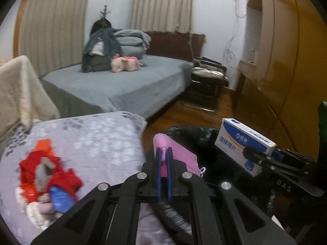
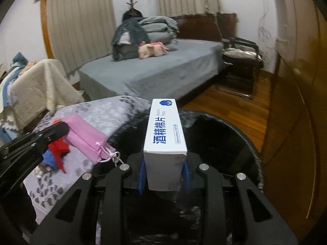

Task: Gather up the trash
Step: 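Carry box and pink packet over the bin and open both grippers, then return to the pile and grasp a white tissue with the left gripper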

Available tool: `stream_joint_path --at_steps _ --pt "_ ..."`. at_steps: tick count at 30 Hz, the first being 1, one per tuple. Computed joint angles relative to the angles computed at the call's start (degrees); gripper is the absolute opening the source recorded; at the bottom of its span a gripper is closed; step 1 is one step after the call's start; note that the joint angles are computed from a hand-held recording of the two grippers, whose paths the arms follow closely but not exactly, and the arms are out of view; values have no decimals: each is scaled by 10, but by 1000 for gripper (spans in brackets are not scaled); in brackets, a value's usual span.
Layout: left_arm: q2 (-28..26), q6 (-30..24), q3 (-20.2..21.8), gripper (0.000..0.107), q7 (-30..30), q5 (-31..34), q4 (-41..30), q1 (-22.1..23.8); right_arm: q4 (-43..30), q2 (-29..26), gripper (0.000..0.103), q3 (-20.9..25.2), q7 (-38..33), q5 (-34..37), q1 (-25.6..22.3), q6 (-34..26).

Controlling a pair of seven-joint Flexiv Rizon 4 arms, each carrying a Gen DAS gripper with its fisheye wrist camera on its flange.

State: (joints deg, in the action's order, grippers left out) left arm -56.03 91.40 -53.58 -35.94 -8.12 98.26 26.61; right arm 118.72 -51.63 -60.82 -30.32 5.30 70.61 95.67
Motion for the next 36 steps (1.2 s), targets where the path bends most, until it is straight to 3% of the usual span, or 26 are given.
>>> stream_joint_path --at_steps 3,4,5,7,9,11,14,16,20,24,30,34,36 --pt "-3 -18 4 10 7 -4 -2 -12 13 4 32 5 2 1 -3 -9" --pt "-2 -28 4 19 11 -7 -1 -13 16 3 34 3 6 1 0 -15" --pt "0 -33 11 36 12 -12 -5 -20 20 3 40 3 11 2 2 -16" --pt "-1 -29 11 48 18 -20 -1 -16 22 0 49 -1 21 1 5 -21" --pt "3 -22 10 52 20 -25 6 -6 20 -4 56 -5 27 -3 6 -22" --pt "6 -4 12 64 19 -25 9 1 17 -9 73 -11 29 -7 8 -22" --pt "9 23 21 75 2 -19 5 11 2 -28 87 -25 34 -11 19 -21" --pt "10 42 26 81 -16 -11 5 23 -16 -34 90 -26 34 -17 18 -22" --pt "19 81 57 82 -54 11 4 39 -68 -35 91 0 27 -32 -6 -12" --pt "32 108 120 82 -98 20 -8 37 -135 -42 91 41 20 -53 -41 -5" --pt "36 105 209 80 -156 26 -34 23 -240 -54 91 116 4 -103 -99 -15" --pt "31 88 238 74 -172 29 -44 14 -293 -66 90 153 8 -136 -131 -29" --pt "24 78 237 70 -170 33 -46 18 -313 -72 83 168 11 -154 -144 -37"
